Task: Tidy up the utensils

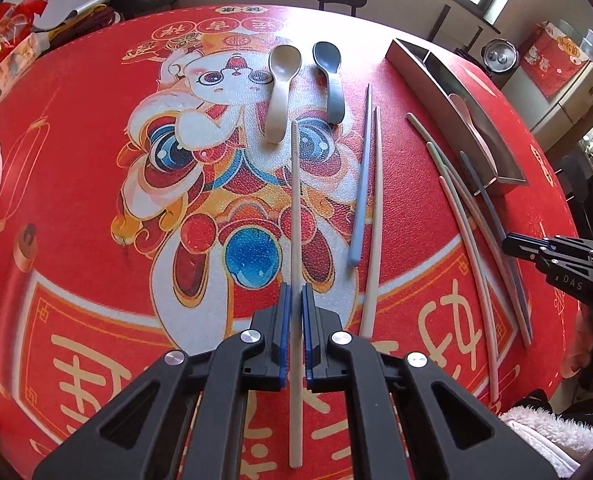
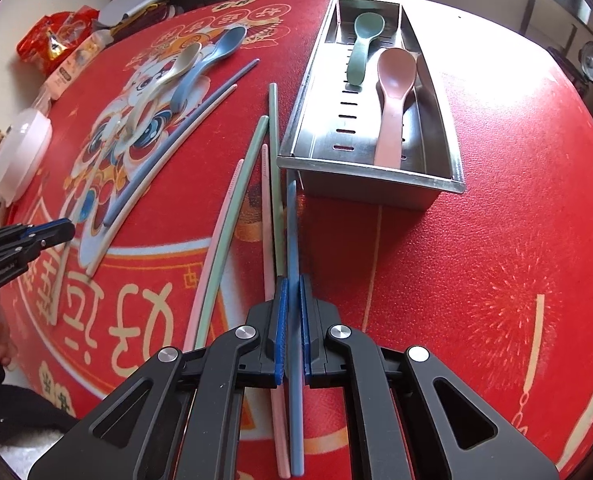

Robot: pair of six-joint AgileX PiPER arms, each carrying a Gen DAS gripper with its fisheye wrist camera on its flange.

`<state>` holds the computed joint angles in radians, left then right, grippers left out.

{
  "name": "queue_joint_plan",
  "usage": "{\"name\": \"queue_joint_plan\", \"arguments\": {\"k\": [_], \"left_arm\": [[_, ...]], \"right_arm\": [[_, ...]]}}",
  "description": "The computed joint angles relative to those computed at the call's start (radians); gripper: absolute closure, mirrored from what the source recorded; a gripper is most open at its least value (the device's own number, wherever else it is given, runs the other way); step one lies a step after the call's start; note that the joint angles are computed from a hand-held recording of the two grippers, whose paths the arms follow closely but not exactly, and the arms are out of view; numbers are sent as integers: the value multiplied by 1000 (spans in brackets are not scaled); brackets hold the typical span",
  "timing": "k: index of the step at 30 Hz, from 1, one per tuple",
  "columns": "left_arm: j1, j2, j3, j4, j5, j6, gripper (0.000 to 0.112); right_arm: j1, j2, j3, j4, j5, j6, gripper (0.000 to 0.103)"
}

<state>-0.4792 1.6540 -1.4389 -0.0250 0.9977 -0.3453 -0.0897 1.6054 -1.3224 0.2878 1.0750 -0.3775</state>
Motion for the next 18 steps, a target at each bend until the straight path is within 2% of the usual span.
{"name": "queue_joint_plan", "arguments": {"k": [18], "left_arm": [[26,-4,-11,-93,4,31,107]], "right_arm": [[7,-13,-12,86,18,-36,97]]}}
